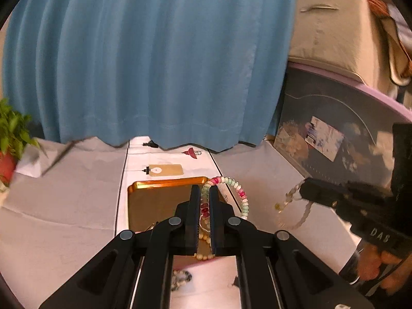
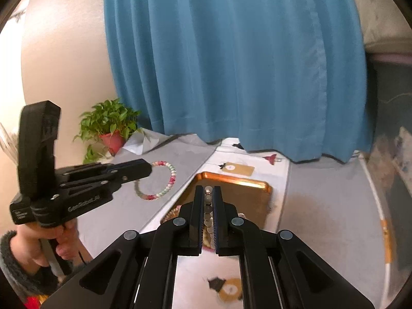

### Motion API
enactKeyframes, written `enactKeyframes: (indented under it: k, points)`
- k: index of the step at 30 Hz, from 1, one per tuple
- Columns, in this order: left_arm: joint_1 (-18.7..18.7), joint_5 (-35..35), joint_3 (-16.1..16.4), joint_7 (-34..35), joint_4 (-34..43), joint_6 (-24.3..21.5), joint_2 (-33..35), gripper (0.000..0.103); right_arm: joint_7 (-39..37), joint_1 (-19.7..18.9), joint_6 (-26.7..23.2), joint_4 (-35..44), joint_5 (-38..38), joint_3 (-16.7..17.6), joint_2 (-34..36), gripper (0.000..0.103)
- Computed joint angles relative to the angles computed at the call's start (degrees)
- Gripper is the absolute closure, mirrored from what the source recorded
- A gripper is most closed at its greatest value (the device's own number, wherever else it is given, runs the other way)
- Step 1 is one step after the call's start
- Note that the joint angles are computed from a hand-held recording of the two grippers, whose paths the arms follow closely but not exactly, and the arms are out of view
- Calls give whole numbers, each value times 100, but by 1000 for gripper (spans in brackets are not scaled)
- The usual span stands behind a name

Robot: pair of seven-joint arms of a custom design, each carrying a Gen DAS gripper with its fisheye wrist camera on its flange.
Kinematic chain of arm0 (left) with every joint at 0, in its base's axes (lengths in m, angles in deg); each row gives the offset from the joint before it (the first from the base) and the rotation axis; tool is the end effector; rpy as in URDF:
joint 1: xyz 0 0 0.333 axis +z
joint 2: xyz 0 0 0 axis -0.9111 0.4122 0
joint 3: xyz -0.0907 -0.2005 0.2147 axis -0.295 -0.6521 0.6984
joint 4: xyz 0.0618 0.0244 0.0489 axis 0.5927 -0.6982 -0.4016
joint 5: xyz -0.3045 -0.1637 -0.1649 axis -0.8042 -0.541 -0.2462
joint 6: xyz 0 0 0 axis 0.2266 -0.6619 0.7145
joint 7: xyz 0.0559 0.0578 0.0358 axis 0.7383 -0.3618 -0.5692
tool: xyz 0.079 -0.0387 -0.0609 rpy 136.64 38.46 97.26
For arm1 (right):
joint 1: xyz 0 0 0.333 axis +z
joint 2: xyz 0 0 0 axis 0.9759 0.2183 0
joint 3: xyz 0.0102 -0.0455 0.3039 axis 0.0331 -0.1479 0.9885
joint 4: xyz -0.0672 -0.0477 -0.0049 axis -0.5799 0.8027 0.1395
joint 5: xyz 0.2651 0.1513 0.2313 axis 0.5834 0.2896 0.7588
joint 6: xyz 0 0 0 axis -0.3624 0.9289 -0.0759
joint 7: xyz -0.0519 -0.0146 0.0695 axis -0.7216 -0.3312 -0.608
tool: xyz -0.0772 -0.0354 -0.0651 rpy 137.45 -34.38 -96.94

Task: Organize jewelry
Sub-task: 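Lift both bracelets and carry them over the copper tray, then open both grippers to drop the bracelets into the tray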

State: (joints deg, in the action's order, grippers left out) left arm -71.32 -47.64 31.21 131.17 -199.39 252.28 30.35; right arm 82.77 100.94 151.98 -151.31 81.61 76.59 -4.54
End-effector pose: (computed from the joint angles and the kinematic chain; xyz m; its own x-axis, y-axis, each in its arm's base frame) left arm 0.4886 -0.1103 0.5557 -0.0090 -0.9847 0.1738 -0.5284 -0.1429 -0.8369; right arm 0.5385 0.2900 0.5452 0.6745 -0.7116 -0.1965 -0.4701 -0.2088 -0.8575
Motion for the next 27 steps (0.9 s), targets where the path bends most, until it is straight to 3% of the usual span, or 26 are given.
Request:
enactKeyframes:
  k: [3,6,10,14,18,23,27]
  points:
    - [-436,-643,493,579,341,-26,515,99,497,25,-62,539,-608,-44,577,97]
    - [-837,-1852,880,1602,689,-108,1046,99,1145,91,-141,1174,-1377,-92,1256,97]
    - [-615,-2646,770,2284,1280,-260,1884,99,2272,446,-148,2175,-2704,-403,2308,97]
    - [-276,-2606,530,2215,1790,-690,2529,99,3173,714,-197,2945,-3570,-664,3065,97]
    - [-224,-1902,579,1662,2110,-1073,2882,99,3784,757,-517,3825,-4004,-713,3734,97]
    - [-37,-1354,551,996,2323,-1388,3101,99,3748,725,-940,4666,-4485,-685,4342,97]
    - [112,-924,471,602,2562,-1640,3304,99,3946,644,-1563,5778,-4630,-666,5081,97]
